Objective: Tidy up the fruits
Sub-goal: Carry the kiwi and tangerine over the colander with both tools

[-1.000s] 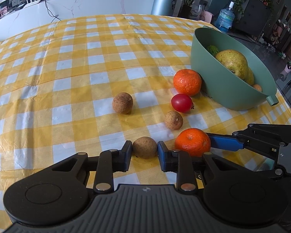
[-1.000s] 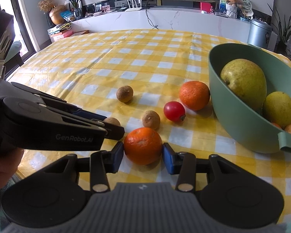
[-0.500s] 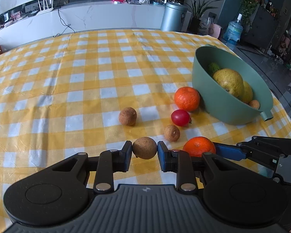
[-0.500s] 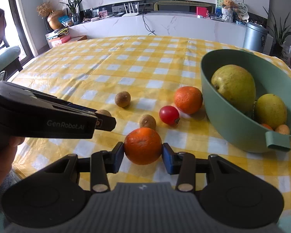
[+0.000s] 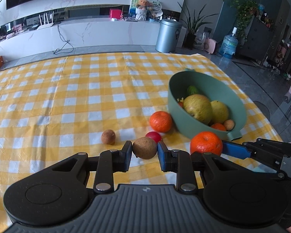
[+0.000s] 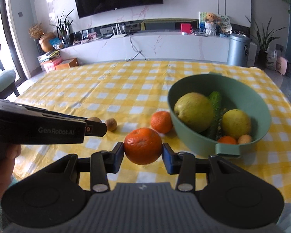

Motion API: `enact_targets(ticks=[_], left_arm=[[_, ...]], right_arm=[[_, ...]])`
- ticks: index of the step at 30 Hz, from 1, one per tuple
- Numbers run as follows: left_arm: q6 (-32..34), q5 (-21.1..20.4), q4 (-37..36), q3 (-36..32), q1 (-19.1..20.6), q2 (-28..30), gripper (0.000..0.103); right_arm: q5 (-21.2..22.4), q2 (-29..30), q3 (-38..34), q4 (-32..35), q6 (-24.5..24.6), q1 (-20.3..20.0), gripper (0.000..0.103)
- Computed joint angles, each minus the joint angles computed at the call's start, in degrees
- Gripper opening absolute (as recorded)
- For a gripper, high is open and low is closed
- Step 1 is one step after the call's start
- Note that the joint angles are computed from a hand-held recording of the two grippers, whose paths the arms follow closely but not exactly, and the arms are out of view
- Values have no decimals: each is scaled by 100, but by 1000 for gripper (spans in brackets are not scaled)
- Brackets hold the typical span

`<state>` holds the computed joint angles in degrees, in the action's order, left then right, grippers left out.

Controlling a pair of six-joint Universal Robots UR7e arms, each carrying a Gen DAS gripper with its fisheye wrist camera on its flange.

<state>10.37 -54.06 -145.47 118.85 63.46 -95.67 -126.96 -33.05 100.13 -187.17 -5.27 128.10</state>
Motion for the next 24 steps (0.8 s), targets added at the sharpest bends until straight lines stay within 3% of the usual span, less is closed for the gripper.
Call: enact_targets(ticks=[12,24], left_arm=[[56,69,-268,93,-567,89,31],[260,-180,-454,-159,-735,733,31]], right_arm=[[-346,-508,481,-967,-421,3,40],[-592,-745,545,-1183,-843,-206,40]])
